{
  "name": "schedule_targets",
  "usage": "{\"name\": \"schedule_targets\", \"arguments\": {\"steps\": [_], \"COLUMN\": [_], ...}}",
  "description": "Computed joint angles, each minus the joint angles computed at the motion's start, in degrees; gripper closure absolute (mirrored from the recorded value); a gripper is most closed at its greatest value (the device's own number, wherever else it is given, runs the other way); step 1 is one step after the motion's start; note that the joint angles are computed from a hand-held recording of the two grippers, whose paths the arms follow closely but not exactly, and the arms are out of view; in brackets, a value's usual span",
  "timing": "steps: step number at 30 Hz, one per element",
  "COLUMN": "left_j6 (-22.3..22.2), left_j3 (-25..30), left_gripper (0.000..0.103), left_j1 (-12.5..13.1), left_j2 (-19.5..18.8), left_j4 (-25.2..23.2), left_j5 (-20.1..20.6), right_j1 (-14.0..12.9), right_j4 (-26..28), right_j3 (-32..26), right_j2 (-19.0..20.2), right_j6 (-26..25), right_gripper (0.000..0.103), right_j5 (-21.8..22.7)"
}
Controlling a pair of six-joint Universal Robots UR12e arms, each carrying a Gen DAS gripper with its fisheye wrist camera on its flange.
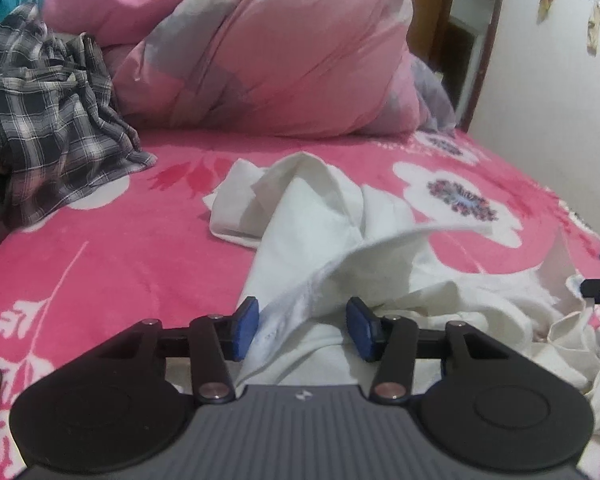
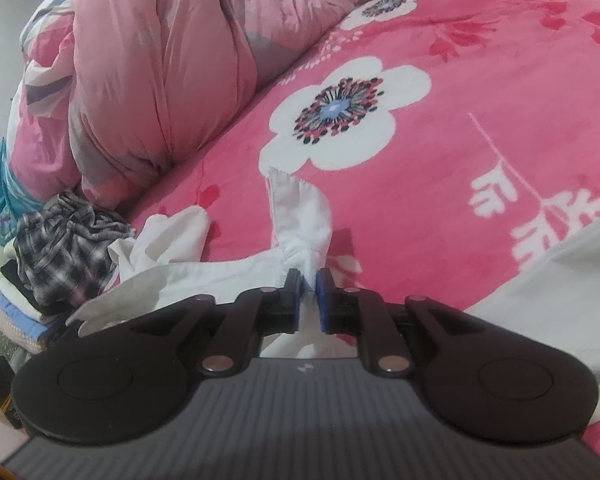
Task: Fold clothes
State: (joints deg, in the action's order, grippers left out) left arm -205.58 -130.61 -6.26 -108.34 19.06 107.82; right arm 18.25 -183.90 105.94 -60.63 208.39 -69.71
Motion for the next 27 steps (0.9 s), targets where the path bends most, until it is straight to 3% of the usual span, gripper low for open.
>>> {"name": "schedule_targets", "arguments": {"steps": [2,8,13,21,22,25,27], "left_j6": [-1.0,-2.3,-2.0,-1.8,-1.8,-1.9,-1.9], "left_j3": [0.3,0.2,0.0,-0.5,-0.6,-0.8,-1.1], "left_gripper": [0.075,0.09,0.093,0.095,0.095,0.095,0.096], "left_j1": [0.3,0.6,0.1,-0.1,-0.1,-0.1,-0.1], "left_j2": [0.1,0.3,-0.1,-0.7,-0.8,-1.0,-1.0], "left_j4": [-1.7,-1.9,-0.7,3.0,3.4,4.8,5.8], "left_j5": [-0.4,-0.7,0.3,1.1,1.1,1.3,1.2], "right_j1": [-0.2,-0.4,0.4,0.9,1.2,1.7,2.0], "right_j4": [0.6,3.3,7.5,9.7,9.5,9.2,8.4], "right_j3": [0.0,-0.4,-1.6,-2.6,-2.6,-2.7,-2.6], "right_j2": [-0.1,-0.1,0.1,0.7,0.8,0.8,0.6], "right_j6": [0.3,-2.0,-1.8,0.4,-0.3,-2.2,-2.7], "right_gripper": [0.078,0.055,0.052,0.051,0.055,0.093,0.1], "right_j5": [1.7,5.5,2.9,0.2,-0.1,-0.6,-1.8]}}
